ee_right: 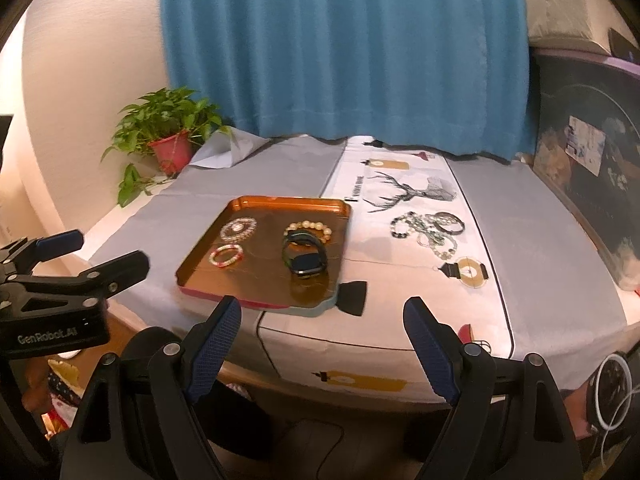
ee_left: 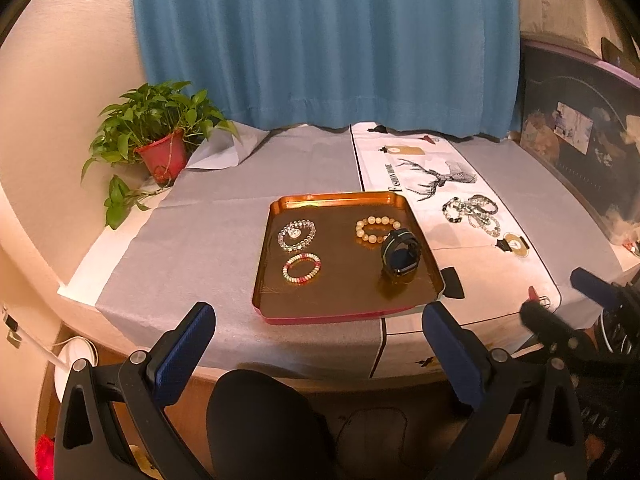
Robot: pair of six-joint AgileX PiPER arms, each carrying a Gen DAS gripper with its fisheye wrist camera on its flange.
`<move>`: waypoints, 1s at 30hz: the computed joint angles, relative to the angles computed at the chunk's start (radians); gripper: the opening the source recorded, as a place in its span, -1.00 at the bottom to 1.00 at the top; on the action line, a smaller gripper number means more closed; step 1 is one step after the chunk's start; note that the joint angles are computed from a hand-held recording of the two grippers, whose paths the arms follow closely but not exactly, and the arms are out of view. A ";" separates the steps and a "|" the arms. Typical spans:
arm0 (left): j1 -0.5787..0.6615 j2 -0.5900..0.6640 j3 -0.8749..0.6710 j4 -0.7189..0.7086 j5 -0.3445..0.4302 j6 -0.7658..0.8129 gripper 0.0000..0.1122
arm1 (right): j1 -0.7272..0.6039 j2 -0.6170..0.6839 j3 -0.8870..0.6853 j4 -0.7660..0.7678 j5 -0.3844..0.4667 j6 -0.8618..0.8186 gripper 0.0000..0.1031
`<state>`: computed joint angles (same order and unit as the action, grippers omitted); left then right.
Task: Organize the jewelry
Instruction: 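Move both tools over the jewelry lying on the printed mat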
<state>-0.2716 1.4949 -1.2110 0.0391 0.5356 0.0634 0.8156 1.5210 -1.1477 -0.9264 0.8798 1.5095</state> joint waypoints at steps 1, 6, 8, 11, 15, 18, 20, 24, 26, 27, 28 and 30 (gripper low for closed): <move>0.002 0.011 -0.008 0.000 0.003 0.001 0.83 | -0.014 -0.002 0.009 0.001 -0.006 0.004 0.62; 0.000 0.074 -0.063 0.013 0.028 -0.025 0.83 | -0.133 -0.018 0.080 0.010 -0.056 0.025 0.62; -0.009 0.110 -0.093 0.039 0.037 -0.055 0.83 | -0.196 -0.015 0.112 0.013 -0.075 0.038 0.62; -0.021 0.168 -0.146 0.056 0.060 -0.083 0.83 | -0.317 -0.003 0.158 0.029 -0.140 0.041 0.62; -0.062 0.259 -0.245 0.110 0.103 -0.144 0.83 | -0.503 0.080 0.151 0.027 -0.239 -0.016 0.62; -0.103 0.333 -0.334 0.163 0.142 -0.188 0.83 | -0.629 0.184 0.090 0.057 -0.300 -0.094 0.62; -0.121 0.372 -0.388 0.180 0.164 -0.203 0.83 | -0.700 0.265 0.021 0.104 -0.333 -0.182 0.62; -0.158 0.472 -0.536 0.205 0.232 -0.217 0.83 | -0.796 0.398 -0.118 0.214 -0.403 -0.361 0.62; -0.173 0.519 -0.611 0.209 0.266 -0.218 0.83 | -0.824 0.456 -0.191 0.305 -0.415 -0.491 0.62; -0.182 0.547 -0.657 0.210 0.285 -0.219 0.83 | -0.831 0.486 -0.231 0.348 -0.402 -0.559 0.62; -0.189 0.574 -0.703 0.209 0.304 -0.218 0.83 | -0.829 0.529 -0.293 0.373 -0.352 -0.621 0.62; -0.206 0.629 -0.801 0.197 0.346 -0.212 0.83 | -0.821 0.569 -0.337 0.334 -0.320 -0.640 0.63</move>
<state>-0.4775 2.1241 -2.0117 0.2357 0.8819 -0.1484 -0.0056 2.0896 -1.4842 -0.5923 0.5603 0.8691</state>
